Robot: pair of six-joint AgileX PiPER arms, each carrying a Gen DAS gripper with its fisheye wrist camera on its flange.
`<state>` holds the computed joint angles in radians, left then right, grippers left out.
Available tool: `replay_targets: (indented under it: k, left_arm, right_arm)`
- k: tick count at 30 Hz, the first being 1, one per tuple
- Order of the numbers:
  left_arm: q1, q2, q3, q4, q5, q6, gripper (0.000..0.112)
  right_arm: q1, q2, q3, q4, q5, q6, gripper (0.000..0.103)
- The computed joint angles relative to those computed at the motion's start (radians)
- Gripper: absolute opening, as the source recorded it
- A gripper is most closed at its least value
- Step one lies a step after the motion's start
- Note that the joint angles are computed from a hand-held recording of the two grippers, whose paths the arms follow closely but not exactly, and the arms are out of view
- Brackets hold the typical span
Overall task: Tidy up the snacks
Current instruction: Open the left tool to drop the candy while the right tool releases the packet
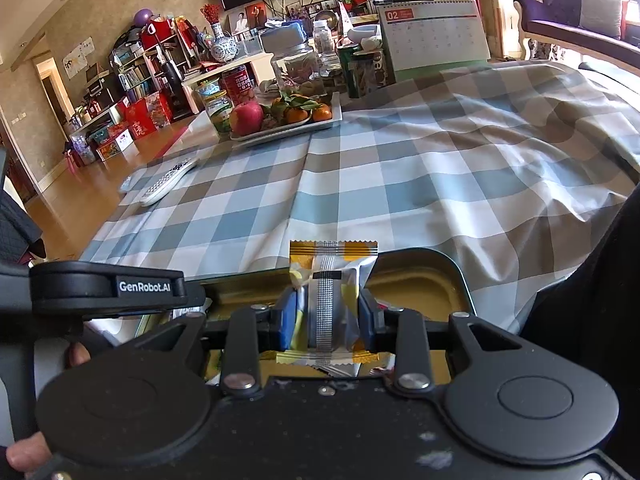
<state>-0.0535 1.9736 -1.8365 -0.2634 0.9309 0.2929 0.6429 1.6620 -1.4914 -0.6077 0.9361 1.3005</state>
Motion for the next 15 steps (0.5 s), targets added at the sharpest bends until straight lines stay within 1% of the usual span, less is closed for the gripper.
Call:
replay_targets:
  k: [2,6,11,15]
  left_arm:
    - [0.000,-0.004,0.006,0.017,0.006,-0.026,0.050]
    - [0.002,-0.043,0.074,0.064,-0.010,-0.090,0.050]
    - [0.019,-0.088,0.141,0.032,-0.028,-0.084,0.050]
    - [0.005,-0.121,0.195,0.060,-0.065,-0.086,0.050]
  right_arm:
    - [0.000,0.001,-0.002,0.003,-0.001,-0.005,0.034]
    - [-0.001,0.003,-0.006,0.010,0.002,-0.020,0.034]
    - [-0.013,0.004,-0.011,0.048,0.010,-0.039,0.035]
    - [-0.005,-0.002,-0.006,0.048,0.019,-0.032,0.037]
